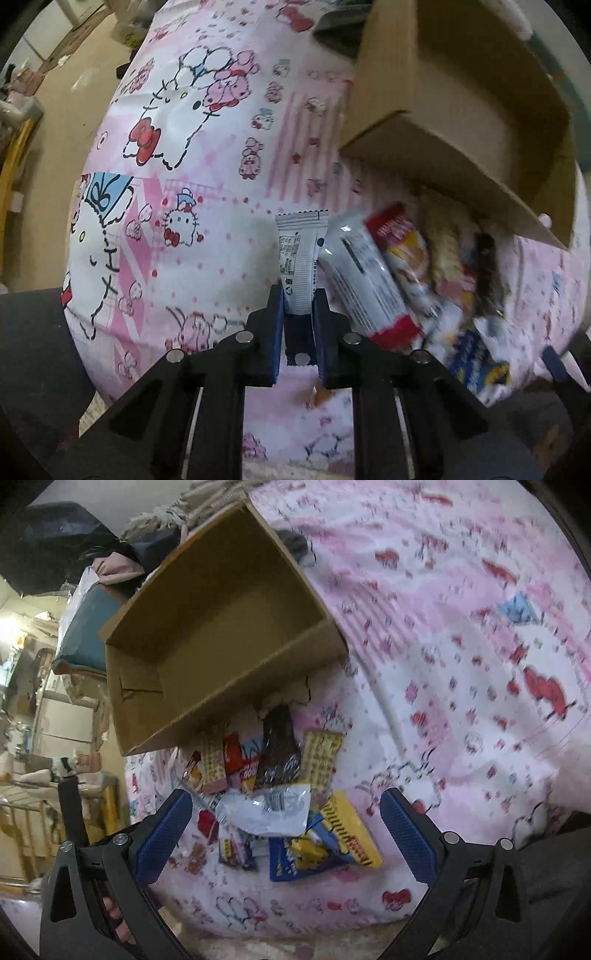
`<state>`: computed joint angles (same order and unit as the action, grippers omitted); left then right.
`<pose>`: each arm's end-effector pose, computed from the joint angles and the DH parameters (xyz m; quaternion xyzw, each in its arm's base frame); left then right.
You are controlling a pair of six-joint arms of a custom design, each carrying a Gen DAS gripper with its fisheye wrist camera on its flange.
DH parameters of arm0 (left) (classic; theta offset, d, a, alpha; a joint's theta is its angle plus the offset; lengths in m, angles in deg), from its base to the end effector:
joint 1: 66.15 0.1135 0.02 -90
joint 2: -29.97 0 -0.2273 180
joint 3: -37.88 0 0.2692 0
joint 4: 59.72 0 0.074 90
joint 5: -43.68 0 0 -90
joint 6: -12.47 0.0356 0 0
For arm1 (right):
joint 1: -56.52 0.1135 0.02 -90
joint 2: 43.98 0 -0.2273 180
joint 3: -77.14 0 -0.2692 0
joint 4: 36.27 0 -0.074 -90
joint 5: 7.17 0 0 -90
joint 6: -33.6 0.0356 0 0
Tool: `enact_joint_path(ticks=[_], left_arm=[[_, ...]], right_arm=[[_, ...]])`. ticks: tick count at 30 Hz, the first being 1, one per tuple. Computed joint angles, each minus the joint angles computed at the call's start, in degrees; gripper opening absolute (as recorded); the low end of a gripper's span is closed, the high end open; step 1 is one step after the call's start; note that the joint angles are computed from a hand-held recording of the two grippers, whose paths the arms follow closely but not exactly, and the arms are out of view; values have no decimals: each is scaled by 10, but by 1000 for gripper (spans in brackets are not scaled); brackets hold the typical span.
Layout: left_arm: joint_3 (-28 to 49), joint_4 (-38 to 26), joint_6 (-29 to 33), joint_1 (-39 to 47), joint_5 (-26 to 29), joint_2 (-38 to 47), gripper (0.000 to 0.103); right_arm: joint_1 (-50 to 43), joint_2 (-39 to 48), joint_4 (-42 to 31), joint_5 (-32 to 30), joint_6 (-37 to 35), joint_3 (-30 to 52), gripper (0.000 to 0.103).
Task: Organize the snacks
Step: 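Grasp white snack stick with left tool while right tool grasps dark jerky pack, then carry both snacks into the box and open both tools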
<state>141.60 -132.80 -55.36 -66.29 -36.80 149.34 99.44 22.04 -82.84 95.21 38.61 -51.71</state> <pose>0.3931 -0.0068 0.1299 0.1937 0.9775 -0.0793 0.0267 0.1808 0.1577 0.1566 0.4469 0.8539 0.1914 0.1856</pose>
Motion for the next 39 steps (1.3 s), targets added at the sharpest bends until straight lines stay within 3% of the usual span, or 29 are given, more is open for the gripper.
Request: enact_joint_path(ticks=[4, 7, 10, 14, 17, 19, 20, 21, 25, 33, 39], left_arm=[[-16, -13, 22, 12, 19, -40, 12], [-4, -22, 24, 15, 35, -48, 12], [-5, -10, 25, 19, 39, -50, 12], [-8, 0, 23, 12, 28, -52, 12], [-26, 5, 16, 7, 33, -65, 12], [-25, 3, 12, 5, 40, -65, 12], [-21, 1, 11, 6, 44, -64, 12], [-18, -2, 11, 7, 47, -64, 12], [-12, -19, 12, 10, 62, -62, 12], [-10, -27, 13, 9, 78, -70, 12], [-16, -20, 12, 13, 76, -78, 12]], right_arm=[[-52, 1, 62, -90, -21, -28, 94], [-84, 87, 68, -145, -87, 28, 92], [-97, 223, 18, -176, -155, 137, 92], [-104, 373, -71, -173, -213, 271, 92], [-110, 441, -106, -174, -233, 332, 92], [-110, 470, -129, -167, -244, 361, 84], [-110, 470, -127, -165, -243, 362, 81], [-110, 463, -119, -164, -240, 357, 72], [-100, 454, -129, -144, -240, 364, 66], [-86, 299, -99, -143, -224, 262, 63], [-41, 163, -52, -123, -163, 172, 63]])
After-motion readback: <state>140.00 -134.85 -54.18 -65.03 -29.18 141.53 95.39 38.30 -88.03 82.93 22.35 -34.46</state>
